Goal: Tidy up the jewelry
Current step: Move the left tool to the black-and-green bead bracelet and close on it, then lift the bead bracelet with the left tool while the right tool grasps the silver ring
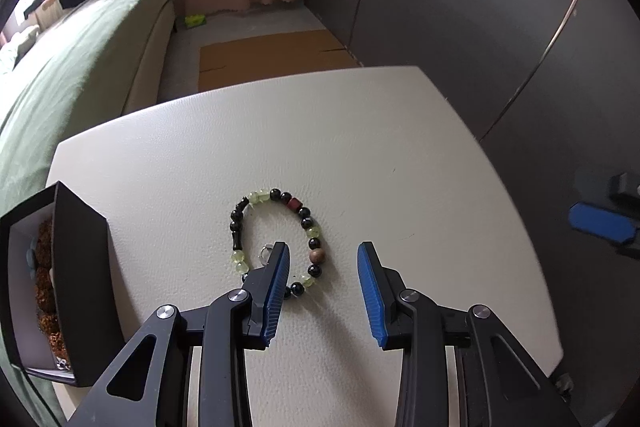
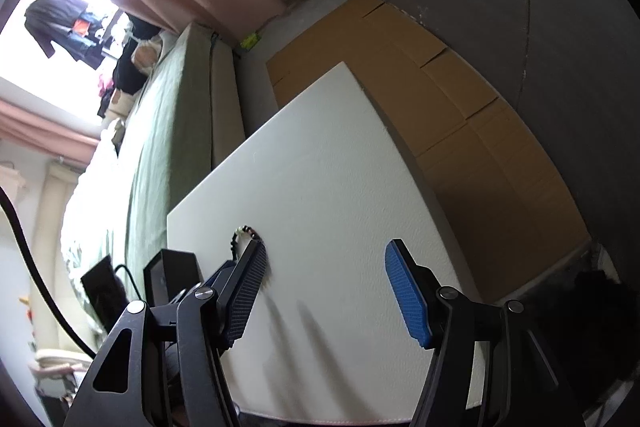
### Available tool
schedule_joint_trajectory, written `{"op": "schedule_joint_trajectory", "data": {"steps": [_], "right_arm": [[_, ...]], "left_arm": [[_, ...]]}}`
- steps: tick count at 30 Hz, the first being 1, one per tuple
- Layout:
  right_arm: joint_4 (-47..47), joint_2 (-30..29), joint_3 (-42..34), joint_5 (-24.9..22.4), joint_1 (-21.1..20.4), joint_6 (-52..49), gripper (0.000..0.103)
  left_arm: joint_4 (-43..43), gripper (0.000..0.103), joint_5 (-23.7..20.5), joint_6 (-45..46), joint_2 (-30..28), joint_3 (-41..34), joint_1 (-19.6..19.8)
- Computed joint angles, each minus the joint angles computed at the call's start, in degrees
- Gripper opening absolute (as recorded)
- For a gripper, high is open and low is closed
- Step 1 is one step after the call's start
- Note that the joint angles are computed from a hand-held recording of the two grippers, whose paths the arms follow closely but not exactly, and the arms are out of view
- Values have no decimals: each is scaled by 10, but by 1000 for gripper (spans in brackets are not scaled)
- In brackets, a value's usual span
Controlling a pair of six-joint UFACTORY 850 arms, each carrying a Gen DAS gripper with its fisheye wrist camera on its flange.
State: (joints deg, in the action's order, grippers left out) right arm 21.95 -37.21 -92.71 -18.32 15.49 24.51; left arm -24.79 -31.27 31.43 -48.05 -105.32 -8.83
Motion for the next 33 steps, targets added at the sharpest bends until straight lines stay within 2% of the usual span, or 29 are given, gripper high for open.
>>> {"op": "schedule_joint_trajectory", "data": {"steps": [2,4,7,10,13,15,19,33], "right_arm": [[3,0,-1,0,1,-10,63],[-2,1,-1,1,2,-9,63],[-2,-2,-4,-5,2,-11,63],[-11,-5,-7,-9,1,-4,63],[-22,-6,-9,-10,1,7,63],[-25,-9,-13,-11,1,8,63],[-24,-17,-23,-15,3,5,63],[7,-81,-102,-61,19,-40,63]], "left_arm": [[23,35,0,-18,-8,-7,-4],[43,26,-13,-35,-18,-18,-8],[55,24,2,-35,-17,-13,-12],[54,10,-3,-43,-20,-19,-7],[-6,10,-30,-10,-23,-29,5],[-26,10,-21,9,-14,-20,9],[-90,10,-35,54,1,-12,22],[-187,10,-51,112,36,3,68]]}}
